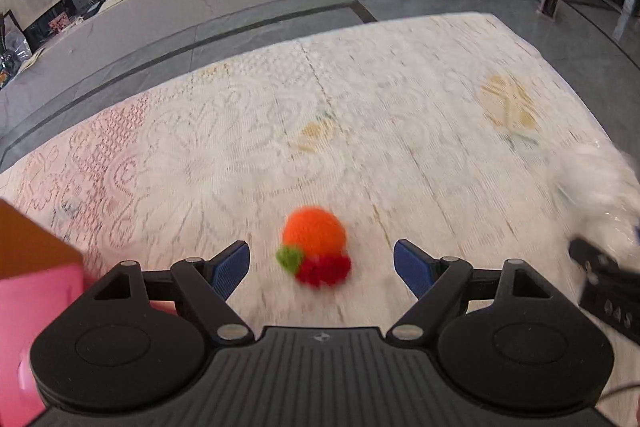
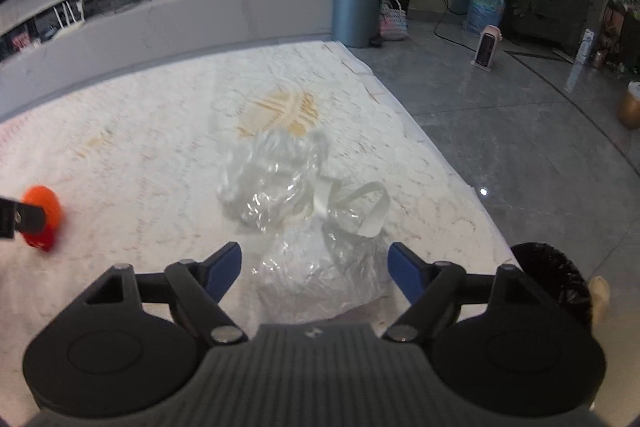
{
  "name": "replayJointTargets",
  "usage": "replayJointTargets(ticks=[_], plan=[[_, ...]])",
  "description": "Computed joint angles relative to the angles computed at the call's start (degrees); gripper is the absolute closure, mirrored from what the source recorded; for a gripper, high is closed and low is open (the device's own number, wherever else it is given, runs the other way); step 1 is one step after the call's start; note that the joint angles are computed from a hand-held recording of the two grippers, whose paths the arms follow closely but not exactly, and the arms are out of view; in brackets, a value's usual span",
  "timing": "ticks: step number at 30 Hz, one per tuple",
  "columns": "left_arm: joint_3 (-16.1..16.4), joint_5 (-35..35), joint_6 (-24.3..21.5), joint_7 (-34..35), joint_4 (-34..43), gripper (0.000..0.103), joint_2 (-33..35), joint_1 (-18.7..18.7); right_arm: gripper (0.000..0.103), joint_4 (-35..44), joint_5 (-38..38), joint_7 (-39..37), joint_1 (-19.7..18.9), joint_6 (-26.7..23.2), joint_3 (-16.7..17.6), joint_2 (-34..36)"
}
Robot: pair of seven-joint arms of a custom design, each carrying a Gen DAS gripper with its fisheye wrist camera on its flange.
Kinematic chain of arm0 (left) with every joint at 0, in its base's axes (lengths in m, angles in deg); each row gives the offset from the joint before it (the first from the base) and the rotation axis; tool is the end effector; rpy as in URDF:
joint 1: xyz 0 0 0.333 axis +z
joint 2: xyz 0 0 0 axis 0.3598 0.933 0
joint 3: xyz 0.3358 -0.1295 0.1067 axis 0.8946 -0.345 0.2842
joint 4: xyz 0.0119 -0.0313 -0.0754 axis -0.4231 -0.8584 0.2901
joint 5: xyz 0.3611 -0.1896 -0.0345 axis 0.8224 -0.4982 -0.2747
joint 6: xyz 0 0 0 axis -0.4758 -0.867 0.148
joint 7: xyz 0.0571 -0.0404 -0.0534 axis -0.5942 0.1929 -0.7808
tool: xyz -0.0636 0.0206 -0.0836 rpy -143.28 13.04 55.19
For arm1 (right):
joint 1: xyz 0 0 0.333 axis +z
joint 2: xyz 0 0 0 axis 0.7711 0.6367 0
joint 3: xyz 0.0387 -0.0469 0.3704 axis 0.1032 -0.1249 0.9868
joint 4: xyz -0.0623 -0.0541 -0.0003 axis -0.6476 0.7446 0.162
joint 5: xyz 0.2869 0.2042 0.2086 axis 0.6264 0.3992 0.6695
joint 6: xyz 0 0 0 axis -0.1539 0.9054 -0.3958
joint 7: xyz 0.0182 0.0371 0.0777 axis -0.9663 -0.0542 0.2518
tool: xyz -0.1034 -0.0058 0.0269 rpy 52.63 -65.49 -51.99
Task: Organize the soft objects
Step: 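Grasp the orange crocheted fruit with the left gripper while the right grasps the wrapped flower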
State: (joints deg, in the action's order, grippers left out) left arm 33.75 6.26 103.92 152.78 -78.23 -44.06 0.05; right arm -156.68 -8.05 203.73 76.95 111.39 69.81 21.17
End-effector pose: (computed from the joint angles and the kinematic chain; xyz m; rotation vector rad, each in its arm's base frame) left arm 0.6914 -0.1003 0.3170 -1.7977 1.9158 -0.4393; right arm 0.6732 0.1802 0.3109 -1.7523 1.9171 -0.7445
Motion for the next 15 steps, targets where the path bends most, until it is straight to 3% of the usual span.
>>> replayJointTargets(ticks=[4, 8, 9, 11, 13, 15], plan=[[-1.95, -1.77, -2.30, 0.80, 4.15, 0.007, 2.97, 1.83, 0.024, 1.18, 3.90, -4.29, -3.31, -3.86, 3.59, 1.38], [1.65, 0.38, -3.59, -2.56, 6.89, 0.009, 6.03, -1.23, 0.024, 0.92, 7.72, -5.18, -5.25, -0.97, 4.44, 1.97], [2.27, 0.70, -3.57, -3.59, 7.21, 0.011, 6.48, -1.72, 0.028, 0.92, 7.86, -5.41, -4.68, -0.66, 3.69, 2.09], [0.39, 0.35, -3.83, -2.89, 7.54, 0.017, 6.66, -0.06, 0.046, 0.58, 7.24, -3.81, -2.29, 0.56, 0.56, 2.24], [-1.59, -0.24, -4.29, -1.56, 7.60, 0.022, 6.66, 1.61, 0.051, -0.02, 8.77, -4.37, -3.08, 0.82, 1.11, 1.76], [-0.72, -0.13, -3.06, -2.70, 7.15, 0.026, 6.82, 0.81, 0.052, -0.65, 9.89, -4.57, -3.12, 2.01, 0.77, 1.60]])
